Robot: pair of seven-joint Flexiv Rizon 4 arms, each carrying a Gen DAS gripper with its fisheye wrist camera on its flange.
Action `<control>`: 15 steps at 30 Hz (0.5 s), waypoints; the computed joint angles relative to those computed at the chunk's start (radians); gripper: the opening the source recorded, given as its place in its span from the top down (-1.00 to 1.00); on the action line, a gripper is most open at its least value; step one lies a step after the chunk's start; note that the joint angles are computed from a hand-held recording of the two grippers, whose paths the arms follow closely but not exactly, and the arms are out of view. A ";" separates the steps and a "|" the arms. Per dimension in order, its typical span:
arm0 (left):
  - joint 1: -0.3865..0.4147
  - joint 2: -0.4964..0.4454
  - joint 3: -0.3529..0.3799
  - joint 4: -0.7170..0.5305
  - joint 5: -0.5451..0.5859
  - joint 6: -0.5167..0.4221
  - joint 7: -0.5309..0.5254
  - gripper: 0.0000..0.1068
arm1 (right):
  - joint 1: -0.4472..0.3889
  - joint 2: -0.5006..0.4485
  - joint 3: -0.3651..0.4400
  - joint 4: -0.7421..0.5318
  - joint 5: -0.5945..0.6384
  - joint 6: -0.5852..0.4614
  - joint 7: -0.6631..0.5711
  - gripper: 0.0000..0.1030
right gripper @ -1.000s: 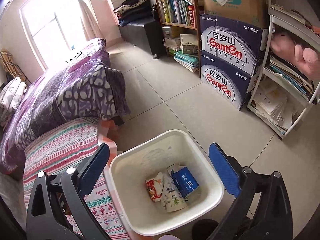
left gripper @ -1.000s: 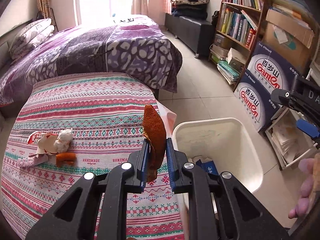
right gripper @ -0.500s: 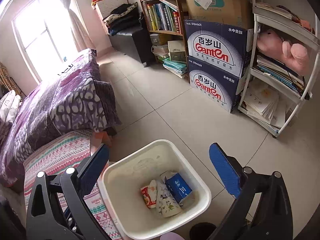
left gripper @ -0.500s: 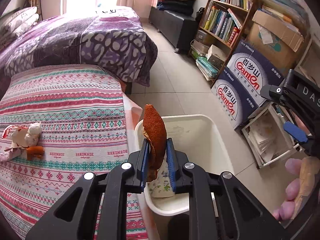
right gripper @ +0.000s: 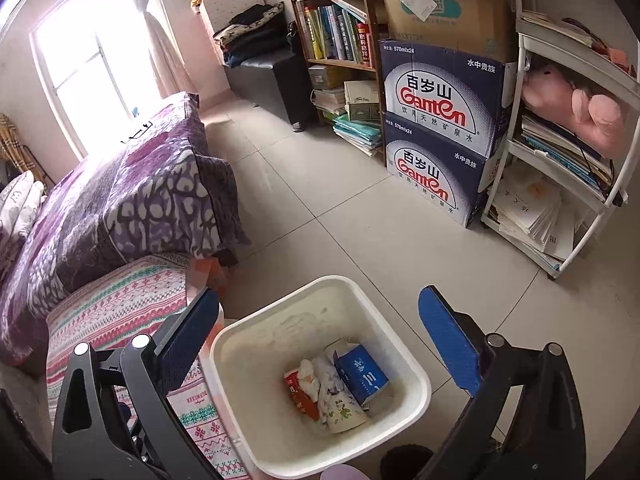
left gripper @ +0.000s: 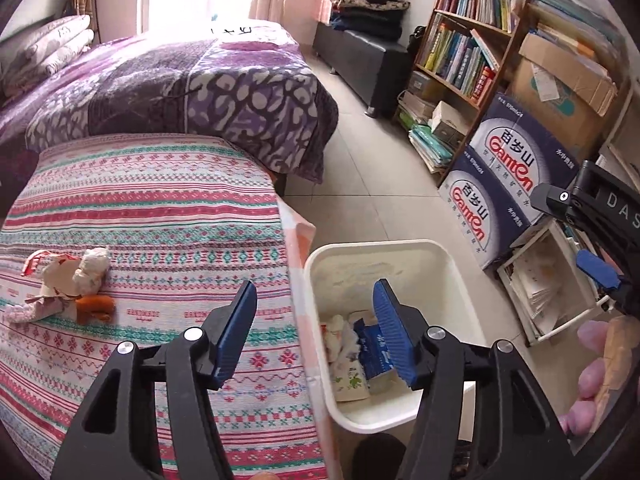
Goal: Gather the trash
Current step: 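Move both open tools back over the blanket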
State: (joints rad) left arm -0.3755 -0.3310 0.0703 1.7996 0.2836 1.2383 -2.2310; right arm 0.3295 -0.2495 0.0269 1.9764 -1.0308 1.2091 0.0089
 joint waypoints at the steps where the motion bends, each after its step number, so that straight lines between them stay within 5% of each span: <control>1: -0.006 0.004 0.014 -0.001 0.016 -0.014 -0.011 -0.14 | 0.003 -0.004 0.004 -0.005 0.005 -0.004 -0.010 -0.86; 15: 0.123 0.089 0.023 0.075 0.088 -0.260 0.003 -0.26 | 0.109 -0.092 0.039 -0.103 0.154 -0.064 -0.192 -0.86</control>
State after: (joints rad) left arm -0.2525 -0.2415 0.0932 1.8745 0.3714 0.9778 -2.2281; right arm 0.4386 -0.3418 0.0661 1.8733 -0.8764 1.1454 -0.1833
